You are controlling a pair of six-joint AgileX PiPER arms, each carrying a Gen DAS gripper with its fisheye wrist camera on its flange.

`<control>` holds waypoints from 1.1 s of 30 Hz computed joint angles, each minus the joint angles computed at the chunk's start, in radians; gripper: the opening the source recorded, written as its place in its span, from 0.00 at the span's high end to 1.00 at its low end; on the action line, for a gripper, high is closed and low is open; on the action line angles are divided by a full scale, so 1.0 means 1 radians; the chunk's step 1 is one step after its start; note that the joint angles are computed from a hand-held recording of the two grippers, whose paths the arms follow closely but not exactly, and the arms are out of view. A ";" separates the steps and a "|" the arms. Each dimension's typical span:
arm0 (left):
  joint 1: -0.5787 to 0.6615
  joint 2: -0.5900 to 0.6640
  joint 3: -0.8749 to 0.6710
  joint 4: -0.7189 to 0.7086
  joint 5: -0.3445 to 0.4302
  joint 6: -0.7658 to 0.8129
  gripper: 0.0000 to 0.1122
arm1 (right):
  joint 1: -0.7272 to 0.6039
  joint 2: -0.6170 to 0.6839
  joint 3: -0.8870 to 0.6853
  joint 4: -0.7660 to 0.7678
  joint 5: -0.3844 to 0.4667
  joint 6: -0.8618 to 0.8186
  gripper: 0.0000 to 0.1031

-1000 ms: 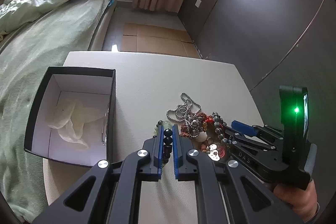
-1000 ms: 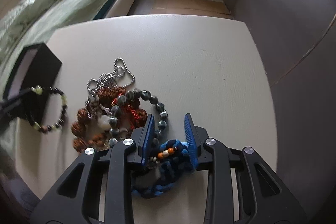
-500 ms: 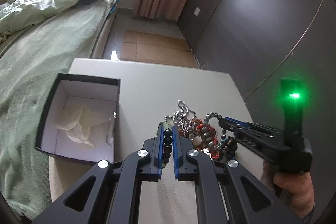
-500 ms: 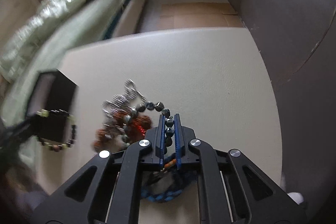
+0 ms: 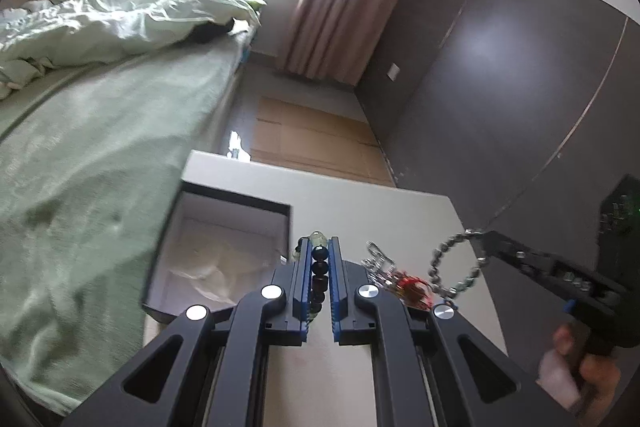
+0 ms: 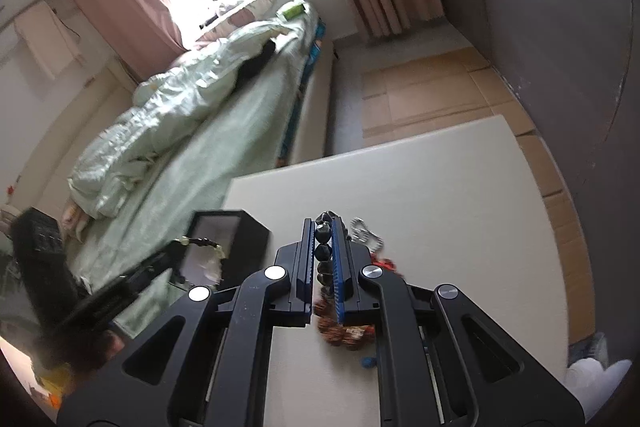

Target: Organize jewelry

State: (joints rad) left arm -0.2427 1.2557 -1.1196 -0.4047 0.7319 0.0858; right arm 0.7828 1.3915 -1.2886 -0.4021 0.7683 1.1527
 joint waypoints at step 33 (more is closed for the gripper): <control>0.346 -0.001 0.033 -0.047 0.018 -0.025 0.38 | 0.043 0.378 -0.336 0.368 -0.232 -0.146 0.84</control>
State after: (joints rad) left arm 0.1031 1.2549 -1.0870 -0.4513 0.7499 0.0612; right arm 0.8254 1.7696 -1.6244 -0.0343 0.5365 1.0069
